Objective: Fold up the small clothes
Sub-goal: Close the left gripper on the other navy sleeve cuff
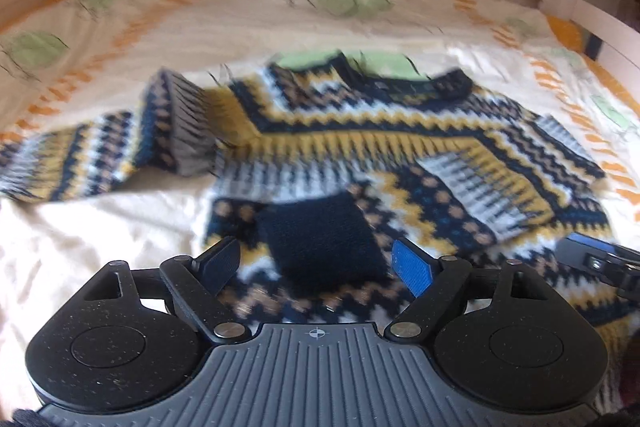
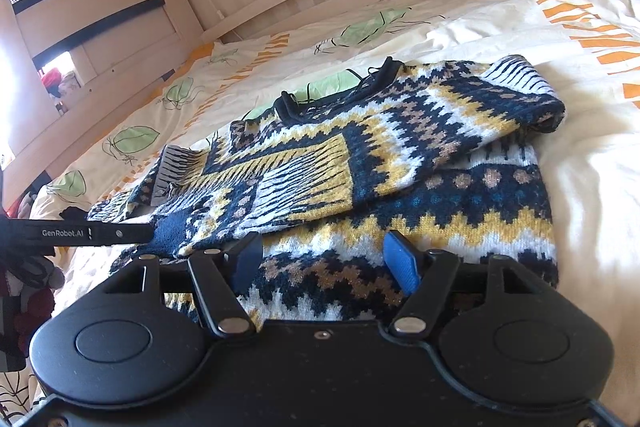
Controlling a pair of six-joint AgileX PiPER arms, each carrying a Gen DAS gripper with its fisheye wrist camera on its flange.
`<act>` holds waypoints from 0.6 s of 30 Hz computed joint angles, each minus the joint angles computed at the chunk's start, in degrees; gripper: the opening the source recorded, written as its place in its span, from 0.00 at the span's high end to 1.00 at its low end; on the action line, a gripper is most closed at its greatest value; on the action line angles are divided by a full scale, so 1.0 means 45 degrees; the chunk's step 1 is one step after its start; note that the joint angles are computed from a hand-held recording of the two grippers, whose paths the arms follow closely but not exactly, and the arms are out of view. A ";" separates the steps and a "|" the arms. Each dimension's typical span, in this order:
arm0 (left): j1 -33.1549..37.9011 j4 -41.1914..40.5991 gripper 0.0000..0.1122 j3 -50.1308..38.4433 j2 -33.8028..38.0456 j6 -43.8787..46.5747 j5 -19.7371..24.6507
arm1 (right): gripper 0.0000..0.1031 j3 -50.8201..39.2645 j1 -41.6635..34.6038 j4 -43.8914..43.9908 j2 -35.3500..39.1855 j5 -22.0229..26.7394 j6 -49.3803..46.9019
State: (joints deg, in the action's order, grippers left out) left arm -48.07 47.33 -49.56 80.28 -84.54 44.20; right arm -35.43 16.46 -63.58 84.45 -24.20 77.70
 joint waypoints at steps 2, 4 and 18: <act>0.0767 -0.0956 0.31 0.0016 0.0173 0.0721 -0.0954 | 0.31 0.0004 0.0014 0.0046 0.0005 -0.0001 -0.0034; 0.1499 -0.1690 0.31 0.0237 0.0309 0.1011 -0.1992 | 0.31 0.0001 0.0014 0.0046 0.0012 -0.0005 -0.0024; 0.3283 -0.1873 0.95 -0.0340 0.0332 0.1391 -0.3643 | 0.27 -0.0017 0.0144 0.0128 0.0028 0.0018 -0.0164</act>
